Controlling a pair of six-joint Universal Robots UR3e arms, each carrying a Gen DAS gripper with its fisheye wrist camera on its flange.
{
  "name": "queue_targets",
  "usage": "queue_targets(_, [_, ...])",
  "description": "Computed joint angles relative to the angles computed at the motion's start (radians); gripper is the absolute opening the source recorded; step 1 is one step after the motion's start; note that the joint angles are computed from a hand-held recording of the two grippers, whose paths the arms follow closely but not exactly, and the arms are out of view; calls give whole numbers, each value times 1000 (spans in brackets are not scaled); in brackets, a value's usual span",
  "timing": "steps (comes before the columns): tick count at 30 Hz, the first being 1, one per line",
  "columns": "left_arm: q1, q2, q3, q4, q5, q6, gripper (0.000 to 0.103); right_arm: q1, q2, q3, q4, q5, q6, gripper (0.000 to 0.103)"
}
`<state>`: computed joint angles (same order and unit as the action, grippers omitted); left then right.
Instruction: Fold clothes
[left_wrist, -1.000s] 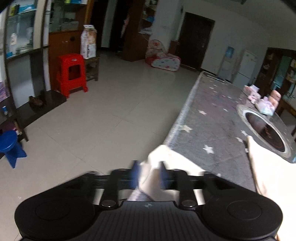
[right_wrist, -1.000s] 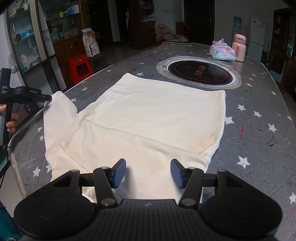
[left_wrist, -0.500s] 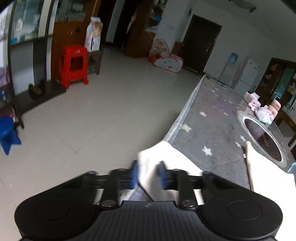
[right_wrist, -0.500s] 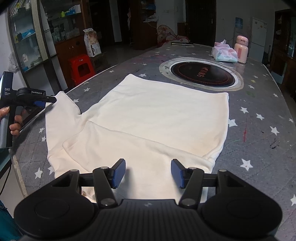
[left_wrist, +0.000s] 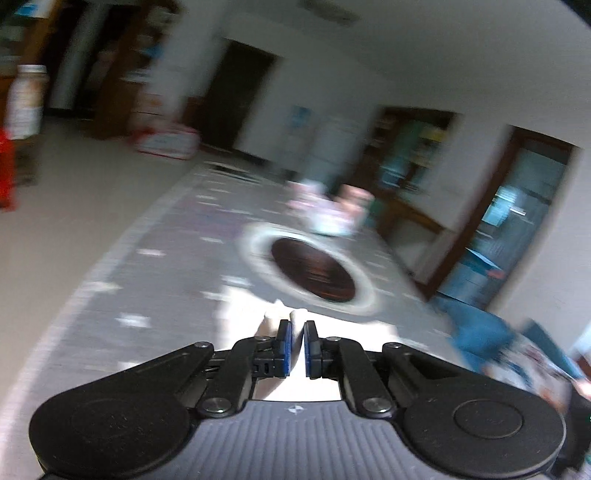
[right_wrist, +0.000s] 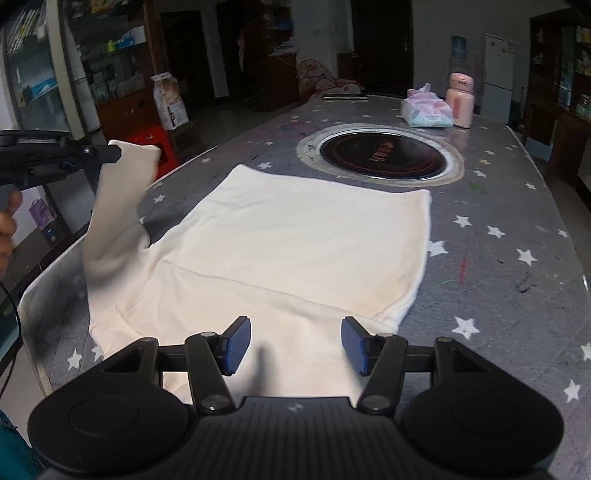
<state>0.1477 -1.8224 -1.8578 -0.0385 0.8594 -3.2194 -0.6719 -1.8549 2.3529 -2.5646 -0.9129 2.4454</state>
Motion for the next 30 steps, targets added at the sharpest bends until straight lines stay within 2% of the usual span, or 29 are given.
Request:
queue_targets(6, [-111,-32,20,-46,-132,82,7,-78,-43,4,54,19,-14,55])
queue_targets(9, [-162,-60,53,-152,-140,165,10,-113,-56,6,92,31,-27,54])
queue_targets(14, [-179,-67,83,-334,-132,305,30,-145,-80,15,120,30,-50,53])
queue_targets(15, [-172,-62,78,-345,-131,323,32,-151,-86,14,129,32,-54,51])
queue_targets(19, [-142,-21,5,-291,-50,352,37,-170,-104,3,179,49,-70,44])
queue_targets(23, [-100,21,-51,-291,51,382,37,-140,-94,-13,233,60,-102,38])
queue_targets(25, [-80,31,-69,-297,89,393,37,-99,-66,-10,213,40,-96,35])
queue_targets(30, [-32,64,-118,-340,116,430,38,-30,-8,1,145,-8,-65,31])
